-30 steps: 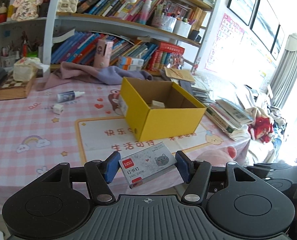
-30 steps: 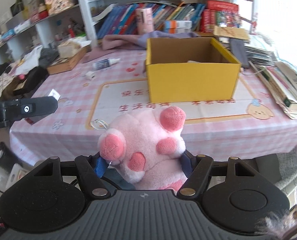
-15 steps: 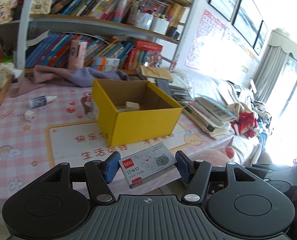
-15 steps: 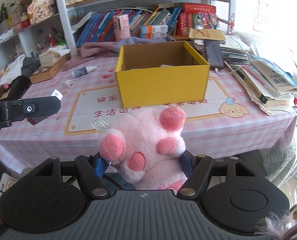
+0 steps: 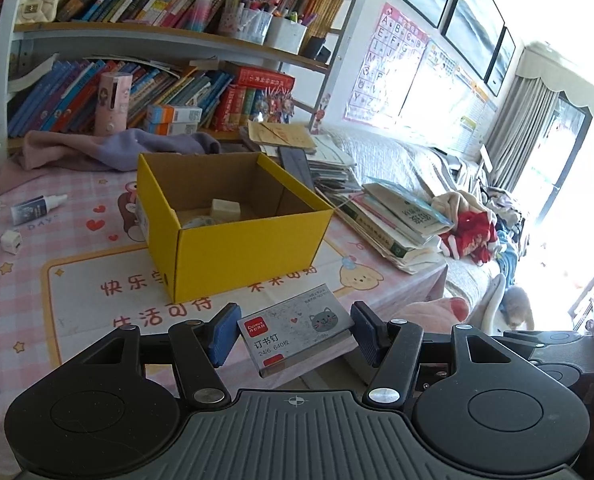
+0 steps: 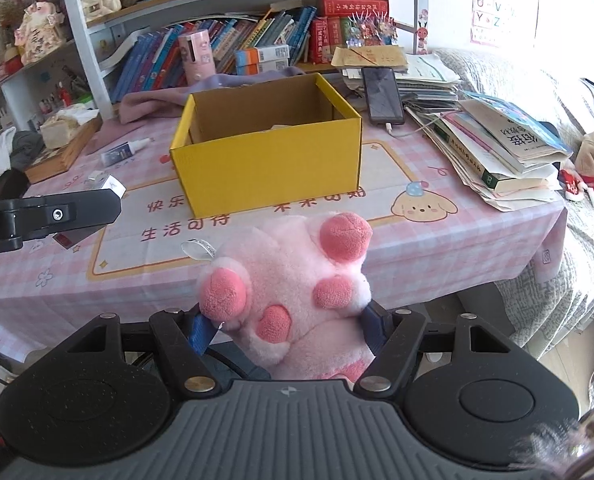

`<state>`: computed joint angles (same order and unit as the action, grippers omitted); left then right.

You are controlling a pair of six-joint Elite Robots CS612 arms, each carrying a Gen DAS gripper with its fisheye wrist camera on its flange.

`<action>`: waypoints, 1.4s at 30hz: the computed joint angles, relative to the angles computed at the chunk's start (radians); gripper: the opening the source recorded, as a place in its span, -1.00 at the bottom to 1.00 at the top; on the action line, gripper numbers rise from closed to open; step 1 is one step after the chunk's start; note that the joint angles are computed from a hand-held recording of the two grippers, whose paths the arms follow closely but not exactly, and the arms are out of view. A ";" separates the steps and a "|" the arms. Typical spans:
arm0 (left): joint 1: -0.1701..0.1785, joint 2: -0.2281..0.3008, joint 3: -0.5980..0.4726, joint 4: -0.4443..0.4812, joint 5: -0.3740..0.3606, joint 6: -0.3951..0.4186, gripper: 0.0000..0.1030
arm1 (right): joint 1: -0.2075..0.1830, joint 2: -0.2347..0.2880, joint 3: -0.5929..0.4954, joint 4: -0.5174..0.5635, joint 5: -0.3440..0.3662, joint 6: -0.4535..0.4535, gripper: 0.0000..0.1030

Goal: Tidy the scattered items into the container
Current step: 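Carry the staples box and plush toy with both tools over the yellow box, then open the left tool over the box while the right tool releases the plush toy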

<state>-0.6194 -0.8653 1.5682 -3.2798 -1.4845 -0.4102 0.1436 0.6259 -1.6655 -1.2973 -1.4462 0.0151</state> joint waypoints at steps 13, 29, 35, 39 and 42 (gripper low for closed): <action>0.026 0.087 -0.176 0.069 0.023 0.000 0.16 | -0.031 -0.068 0.182 -0.101 0.075 -0.070 0.32; 0.038 0.204 -0.428 0.234 0.166 -0.008 0.16 | -0.075 -0.219 0.516 -0.390 0.234 -0.199 0.32; 0.041 0.262 -0.541 0.334 0.229 0.014 0.16 | -0.082 -0.308 0.717 -0.494 0.309 -0.270 0.33; 0.055 0.309 -0.634 0.421 0.260 0.017 0.16 | -0.074 -0.374 0.866 -0.509 0.334 -0.369 0.33; 0.072 0.349 -0.726 0.520 0.246 0.045 0.16 | -0.065 -0.418 0.968 -0.498 0.339 -0.448 0.33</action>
